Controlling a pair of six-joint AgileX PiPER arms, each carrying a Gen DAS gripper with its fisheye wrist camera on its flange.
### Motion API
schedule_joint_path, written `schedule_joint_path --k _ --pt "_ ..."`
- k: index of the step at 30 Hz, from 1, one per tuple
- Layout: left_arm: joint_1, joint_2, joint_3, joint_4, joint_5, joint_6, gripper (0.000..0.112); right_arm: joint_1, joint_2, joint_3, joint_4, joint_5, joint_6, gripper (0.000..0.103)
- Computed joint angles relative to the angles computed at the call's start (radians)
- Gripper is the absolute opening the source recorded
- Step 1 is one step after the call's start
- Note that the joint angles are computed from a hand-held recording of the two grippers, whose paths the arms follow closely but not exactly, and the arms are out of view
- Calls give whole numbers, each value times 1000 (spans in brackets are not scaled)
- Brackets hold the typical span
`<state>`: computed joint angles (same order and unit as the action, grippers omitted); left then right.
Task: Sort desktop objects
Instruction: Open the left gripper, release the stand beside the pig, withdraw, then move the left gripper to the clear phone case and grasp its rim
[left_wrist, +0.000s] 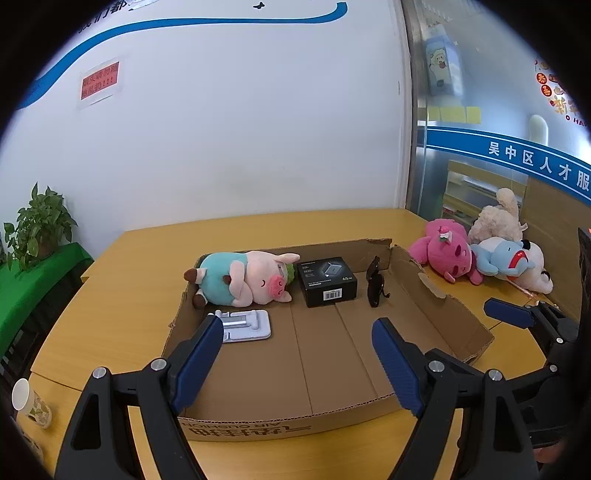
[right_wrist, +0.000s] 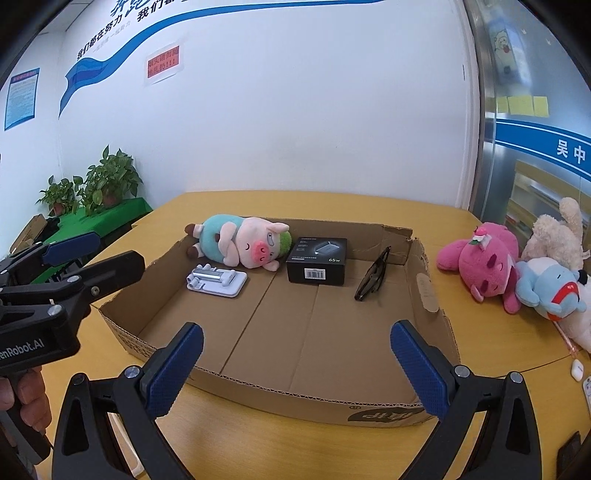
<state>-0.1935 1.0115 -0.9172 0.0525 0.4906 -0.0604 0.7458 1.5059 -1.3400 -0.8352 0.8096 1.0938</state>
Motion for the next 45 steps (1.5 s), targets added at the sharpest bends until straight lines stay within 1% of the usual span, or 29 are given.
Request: schedule_joint_path --k 7,12,14,17,18,19,21,22,23,25,28,30,31,34,37,39,40,42,45 --pt "2 -2 9 -16 2 29 83 -12 7 4 34 -6 -25 103" --pt "71 -14 19 -167 31 191 83 1 12 7 37 -7 -24 103" --pt "121 -25 32 -241 55 276 83 -14 17 10 124 -53 -96 103" --pt "245 -42 58 -403 128 479 83 -1 47 26 244 -113 -162 103" --pt "281 -49 71 -425 149 528 83 11 65 29 291 -134 -202 103" --pt "318 -58 89 -434 168 570 83 27 92 36 373 -172 -275 102" --pt "413 -65 122 -479 213 673 83 45 135 43 487 -216 -367 102" --pt "477 -66 140 -518 245 739 83 55 164 50 580 -250 -446 101" --pt "542 -63 156 -554 277 802 83 60 180 56 634 -271 -498 98" --pt "649 -52 184 -579 323 885 83 87 234 39 694 -266 -563 97" --pt "757 -39 226 -568 355 964 83 107 282 15 755 -249 -641 87" --pt "815 -26 247 -571 370 1012 83 123 300 2 727 -228 -638 81" --pt "839 -19 259 -574 376 1035 83 137 300 5 685 -227 -614 80" --pt "876 2 285 -571 387 1081 82 146 288 17 652 -226 -606 76" --pt "879 17 307 -562 394 1100 82 153 271 31 563 -203 -553 75" --pt "882 30 316 -576 415 1119 82 131 250 59 554 -206 -548 75" --pt "878 37 319 -582 423 1121 82 109 238 77 578 -215 -566 75" --pt "866 54 322 -597 452 1125 82 84 223 92 584 -212 -559 75" --pt "843 64 339 -634 507 1144 82 54 196 123 527 -196 -524 75"
